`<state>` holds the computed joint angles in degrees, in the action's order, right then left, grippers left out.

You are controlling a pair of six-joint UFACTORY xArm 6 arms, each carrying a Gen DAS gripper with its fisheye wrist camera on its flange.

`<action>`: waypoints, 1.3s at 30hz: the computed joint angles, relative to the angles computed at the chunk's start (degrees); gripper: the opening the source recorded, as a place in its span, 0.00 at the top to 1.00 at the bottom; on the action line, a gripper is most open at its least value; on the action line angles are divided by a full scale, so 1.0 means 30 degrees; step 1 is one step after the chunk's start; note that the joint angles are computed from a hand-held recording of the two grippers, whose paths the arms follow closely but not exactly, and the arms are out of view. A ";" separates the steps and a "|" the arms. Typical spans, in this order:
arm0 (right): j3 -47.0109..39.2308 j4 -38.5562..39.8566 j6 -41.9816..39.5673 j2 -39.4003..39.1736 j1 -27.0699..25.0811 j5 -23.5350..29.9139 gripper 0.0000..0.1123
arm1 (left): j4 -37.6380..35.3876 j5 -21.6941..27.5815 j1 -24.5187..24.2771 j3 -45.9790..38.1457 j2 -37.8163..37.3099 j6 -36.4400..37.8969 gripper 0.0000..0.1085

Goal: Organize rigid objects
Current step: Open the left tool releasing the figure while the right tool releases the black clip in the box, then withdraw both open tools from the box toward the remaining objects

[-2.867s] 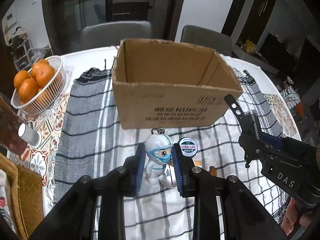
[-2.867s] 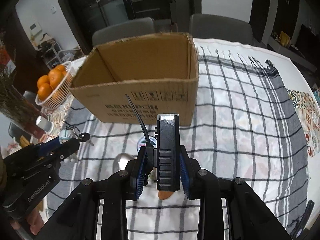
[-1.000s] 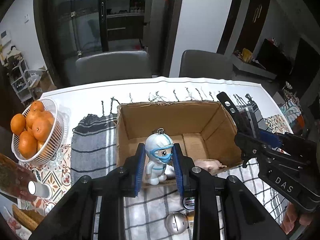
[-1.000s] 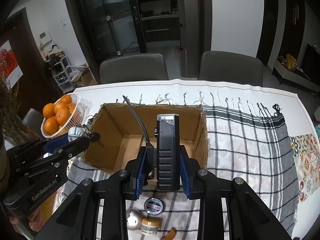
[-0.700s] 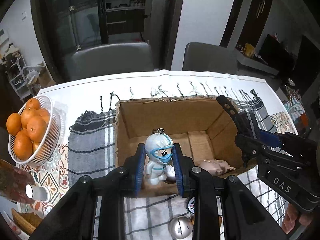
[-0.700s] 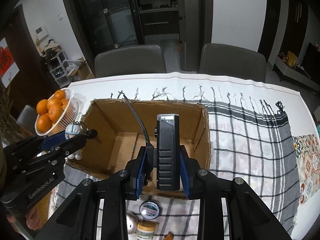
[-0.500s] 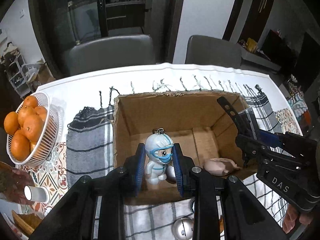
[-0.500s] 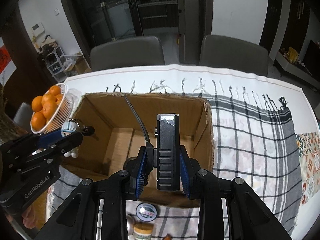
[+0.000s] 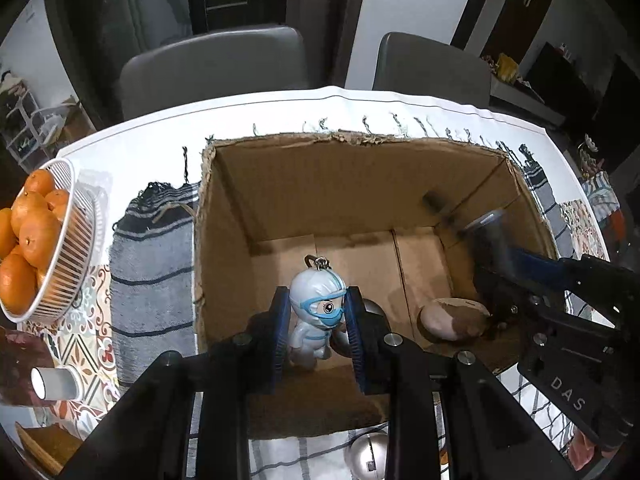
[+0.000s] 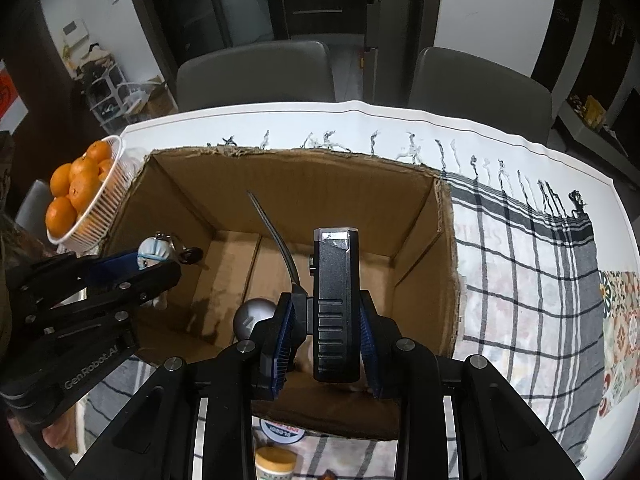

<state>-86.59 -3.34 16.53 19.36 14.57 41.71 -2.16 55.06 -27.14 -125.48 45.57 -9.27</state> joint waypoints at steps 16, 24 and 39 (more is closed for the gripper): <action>0.2942 -0.1588 0.1970 -0.2430 0.0137 -0.2174 0.66 | 0.1139 -0.4182 -0.0394 0.6619 -0.4603 -0.0791 0.66; 0.4905 -0.2423 0.2982 -0.4423 0.0393 -0.3218 0.66 | 0.2034 -0.5645 -0.0677 0.9336 -0.6778 -0.1305 0.66; 0.7614 -0.2892 0.4289 -0.7042 0.1051 -0.3245 0.66 | 0.1956 -0.7052 -0.1152 1.3698 -0.9930 -0.0853 0.66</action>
